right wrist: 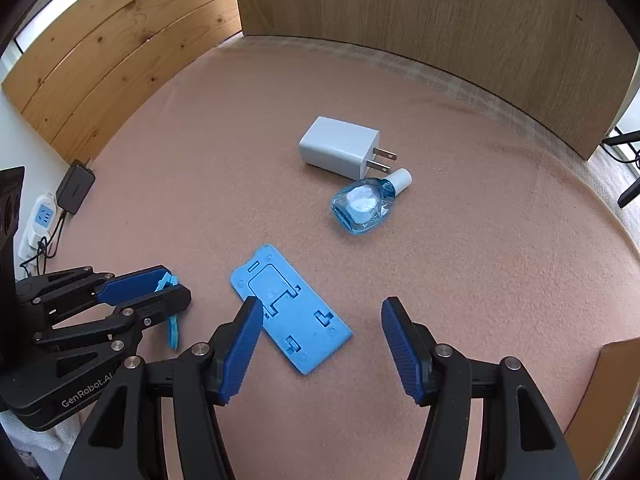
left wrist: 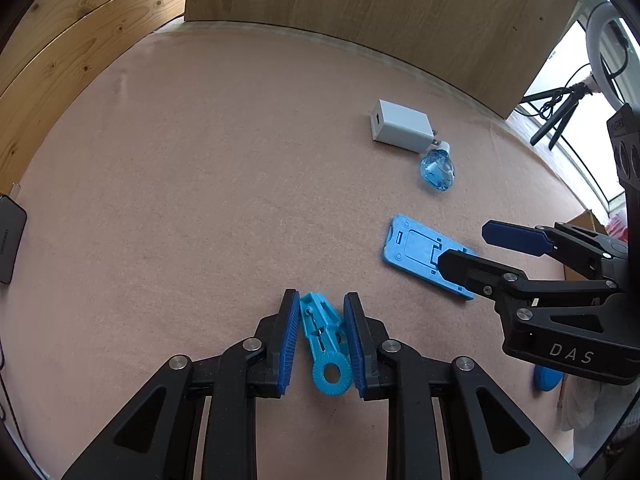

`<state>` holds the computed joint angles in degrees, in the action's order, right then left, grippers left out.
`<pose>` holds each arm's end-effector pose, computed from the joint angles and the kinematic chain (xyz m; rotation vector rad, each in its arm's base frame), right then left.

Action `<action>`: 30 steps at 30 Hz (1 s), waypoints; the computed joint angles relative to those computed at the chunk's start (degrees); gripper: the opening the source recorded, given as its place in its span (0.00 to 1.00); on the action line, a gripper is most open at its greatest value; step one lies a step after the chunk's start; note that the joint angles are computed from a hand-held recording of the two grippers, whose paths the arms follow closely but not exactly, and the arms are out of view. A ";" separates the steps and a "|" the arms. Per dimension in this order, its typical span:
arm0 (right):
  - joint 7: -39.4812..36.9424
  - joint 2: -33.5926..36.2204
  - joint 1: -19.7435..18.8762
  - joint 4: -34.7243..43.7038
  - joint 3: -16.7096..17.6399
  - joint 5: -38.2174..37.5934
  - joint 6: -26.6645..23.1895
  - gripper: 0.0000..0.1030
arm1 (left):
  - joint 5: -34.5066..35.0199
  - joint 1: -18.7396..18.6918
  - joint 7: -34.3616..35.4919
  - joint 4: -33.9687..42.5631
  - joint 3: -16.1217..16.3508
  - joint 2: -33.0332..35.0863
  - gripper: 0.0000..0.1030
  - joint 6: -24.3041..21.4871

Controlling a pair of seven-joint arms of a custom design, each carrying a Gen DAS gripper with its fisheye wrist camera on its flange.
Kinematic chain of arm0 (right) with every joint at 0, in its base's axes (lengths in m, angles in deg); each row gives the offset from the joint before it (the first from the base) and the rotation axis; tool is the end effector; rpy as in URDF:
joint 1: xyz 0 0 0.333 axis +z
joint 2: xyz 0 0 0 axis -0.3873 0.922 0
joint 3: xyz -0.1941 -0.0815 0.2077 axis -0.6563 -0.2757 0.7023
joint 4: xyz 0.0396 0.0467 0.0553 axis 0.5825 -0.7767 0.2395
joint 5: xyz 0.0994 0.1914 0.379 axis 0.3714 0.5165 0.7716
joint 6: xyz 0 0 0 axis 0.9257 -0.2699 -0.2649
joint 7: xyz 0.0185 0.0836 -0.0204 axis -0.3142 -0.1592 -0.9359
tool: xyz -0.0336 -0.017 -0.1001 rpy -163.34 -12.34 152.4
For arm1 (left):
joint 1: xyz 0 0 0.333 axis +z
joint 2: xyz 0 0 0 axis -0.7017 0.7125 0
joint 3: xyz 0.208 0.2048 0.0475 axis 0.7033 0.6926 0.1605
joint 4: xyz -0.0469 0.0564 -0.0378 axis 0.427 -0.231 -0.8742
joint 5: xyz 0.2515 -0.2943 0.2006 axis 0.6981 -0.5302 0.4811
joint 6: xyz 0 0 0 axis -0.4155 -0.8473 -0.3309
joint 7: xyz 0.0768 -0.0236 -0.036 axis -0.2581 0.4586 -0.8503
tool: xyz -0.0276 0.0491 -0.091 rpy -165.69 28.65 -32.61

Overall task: Organize objects
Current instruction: 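Grasp the blue clip with the left tool while the right tool grasps the blue phone stand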

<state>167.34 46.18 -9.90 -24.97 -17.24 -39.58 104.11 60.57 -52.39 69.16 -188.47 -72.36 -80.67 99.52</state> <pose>0.6162 0.1727 0.5131 -2.1864 1.7314 -0.1811 0.6046 -0.1984 0.4948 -2.0176 2.2185 -0.6542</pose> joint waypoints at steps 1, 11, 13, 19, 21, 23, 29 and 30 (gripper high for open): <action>-0.32 0.36 0.11 0.31 0.11 -0.15 -0.17 0.56 | -0.36 0.07 0.26 -0.50 0.05 -0.51 0.24 0.00; -3.18 1.81 1.63 1.31 0.68 -3.95 -1.96 0.56 | -3.27 0.03 1.07 -4.31 1.05 -3.63 0.24 0.95; -3.46 1.73 1.65 1.32 0.62 -3.78 -2.41 0.56 | -4.04 -0.02 0.97 -5.44 1.19 -4.56 0.24 1.21; -2.22 0.42 1.44 -0.18 0.47 -3.45 -1.81 0.42 | -4.80 -0.35 1.39 -6.37 1.52 -5.17 0.24 1.50; -1.84 -0.14 1.35 -0.75 0.47 -3.22 -1.80 0.38 | -5.37 -0.48 1.51 -6.49 1.55 -5.36 0.24 1.45; -1.04 -1.07 1.12 -1.85 0.36 -2.70 -1.42 0.35 | -6.64 -0.65 1.88 -6.75 1.66 -5.71 0.24 1.36; 1.57 -6.19 -0.06 -8.11 -0.19 2.37 1.41 0.32 | -8.71 -1.19 2.38 -7.71 1.85 -7.06 0.23 1.51; 1.71 -7.20 -0.34 -9.30 -0.41 3.72 2.06 0.32 | -8.96 -1.31 2.46 -7.66 1.88 -7.15 0.22 1.56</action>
<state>169.05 38.98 -10.24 -34.27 -17.64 -35.87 106.16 51.61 -53.70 71.63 -196.13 -70.49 -87.83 101.08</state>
